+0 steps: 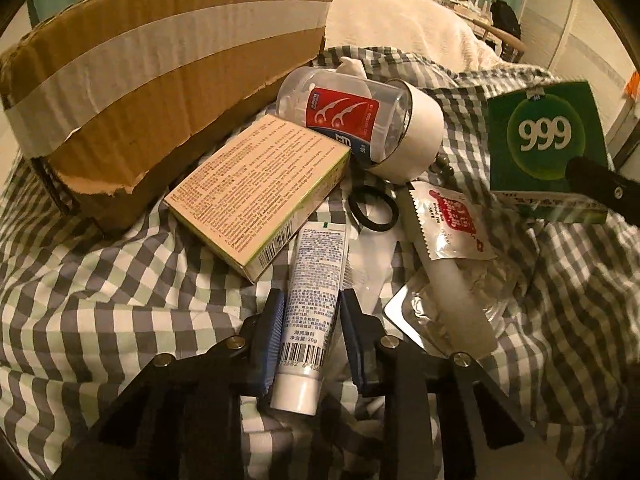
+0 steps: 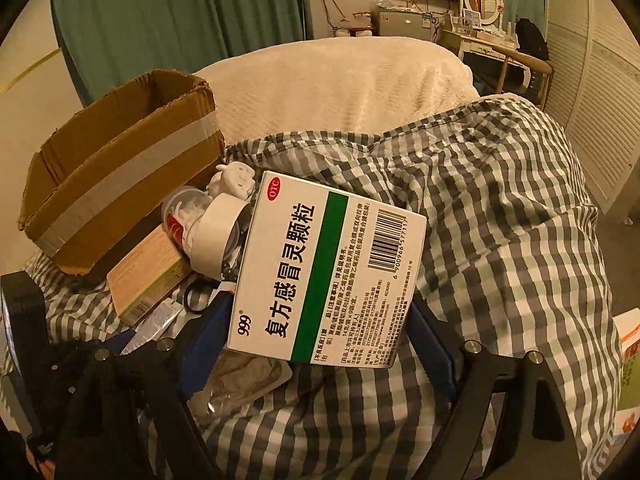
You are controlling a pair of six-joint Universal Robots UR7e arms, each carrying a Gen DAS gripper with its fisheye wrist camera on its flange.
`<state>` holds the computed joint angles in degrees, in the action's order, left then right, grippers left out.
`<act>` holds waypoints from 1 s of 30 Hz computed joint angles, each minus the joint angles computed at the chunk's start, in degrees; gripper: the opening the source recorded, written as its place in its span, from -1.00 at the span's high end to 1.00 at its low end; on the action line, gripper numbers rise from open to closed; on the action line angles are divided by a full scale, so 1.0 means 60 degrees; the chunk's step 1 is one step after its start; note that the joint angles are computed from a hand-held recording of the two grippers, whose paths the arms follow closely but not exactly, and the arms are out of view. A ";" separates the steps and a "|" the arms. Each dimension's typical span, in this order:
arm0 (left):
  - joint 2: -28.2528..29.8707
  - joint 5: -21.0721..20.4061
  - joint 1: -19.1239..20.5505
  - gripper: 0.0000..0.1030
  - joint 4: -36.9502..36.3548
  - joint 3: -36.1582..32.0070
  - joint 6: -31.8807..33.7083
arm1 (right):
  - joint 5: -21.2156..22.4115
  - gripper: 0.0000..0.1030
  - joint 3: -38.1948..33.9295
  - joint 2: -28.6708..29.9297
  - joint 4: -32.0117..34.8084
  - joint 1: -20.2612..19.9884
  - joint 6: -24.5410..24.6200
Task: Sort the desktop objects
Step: 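Grasp the white tube with the left tool while the right tool grasps the green-and-white medicine box, then lift the tube and medicine box toward the cardboard box with both tools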
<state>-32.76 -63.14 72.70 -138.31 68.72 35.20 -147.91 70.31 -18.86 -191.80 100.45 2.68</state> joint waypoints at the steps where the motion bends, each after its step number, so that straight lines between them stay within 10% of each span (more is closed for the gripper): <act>1: -0.0032 -0.0114 0.0023 0.45 0.0121 -0.0042 -0.0111 | 0.0019 -0.64 -0.0005 0.0002 0.0008 0.0000 0.0009; 30: -0.0681 -0.1745 0.0050 0.47 0.0307 0.0171 -0.0519 | 0.0224 -0.61 0.0233 -0.0142 -0.0034 0.0226 -0.0007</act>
